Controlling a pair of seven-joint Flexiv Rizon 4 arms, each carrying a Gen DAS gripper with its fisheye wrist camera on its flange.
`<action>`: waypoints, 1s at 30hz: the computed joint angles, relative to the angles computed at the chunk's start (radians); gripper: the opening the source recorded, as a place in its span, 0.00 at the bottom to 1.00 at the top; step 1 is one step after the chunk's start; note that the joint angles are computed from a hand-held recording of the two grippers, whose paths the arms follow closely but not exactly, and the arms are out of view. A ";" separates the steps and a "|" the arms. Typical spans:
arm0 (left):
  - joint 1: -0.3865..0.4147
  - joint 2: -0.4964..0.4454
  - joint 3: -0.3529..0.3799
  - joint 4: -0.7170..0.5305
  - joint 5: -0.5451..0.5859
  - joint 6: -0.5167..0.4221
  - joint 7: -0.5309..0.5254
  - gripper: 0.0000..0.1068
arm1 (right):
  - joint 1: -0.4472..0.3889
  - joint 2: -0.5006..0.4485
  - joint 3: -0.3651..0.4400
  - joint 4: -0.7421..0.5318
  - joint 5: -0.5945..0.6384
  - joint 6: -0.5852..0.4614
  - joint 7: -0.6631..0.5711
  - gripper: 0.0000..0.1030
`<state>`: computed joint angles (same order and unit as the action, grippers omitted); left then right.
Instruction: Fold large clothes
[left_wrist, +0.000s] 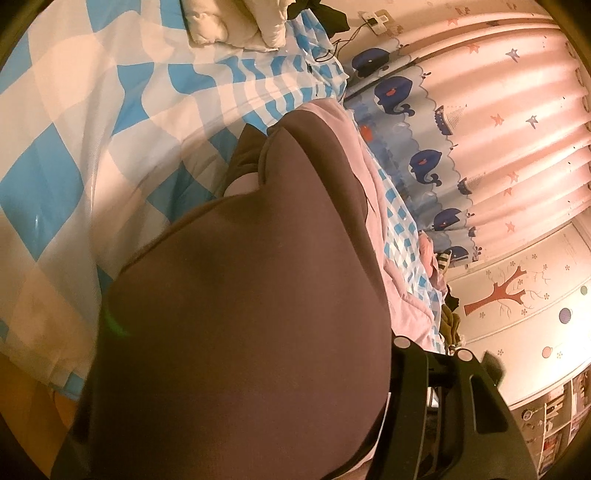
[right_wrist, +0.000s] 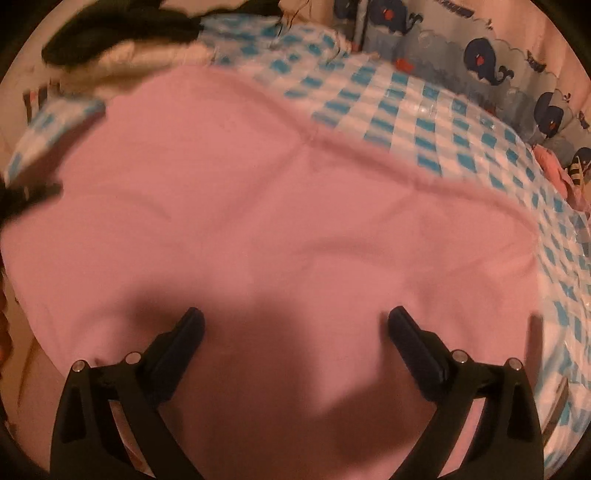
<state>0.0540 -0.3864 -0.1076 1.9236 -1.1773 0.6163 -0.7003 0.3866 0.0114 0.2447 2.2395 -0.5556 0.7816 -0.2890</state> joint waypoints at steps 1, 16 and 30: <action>-0.001 0.002 0.000 0.001 0.004 -0.002 0.002 0.49 | 0.002 -0.021 -0.002 -0.001 -0.003 0.001 0.008 0.94; -0.023 0.030 0.004 0.006 0.031 0.046 0.021 0.49 | 0.024 0.032 0.016 0.015 -0.075 -0.034 0.119 0.94; -0.128 0.173 -0.004 0.065 0.032 0.203 0.136 0.49 | -0.005 0.014 0.002 0.078 -0.114 0.004 0.124 0.95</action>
<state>-0.0741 -0.2131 -0.1118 1.9888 -1.1449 0.8195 -0.5642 0.3815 0.0249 0.2468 2.3171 -0.6696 0.7853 -0.1648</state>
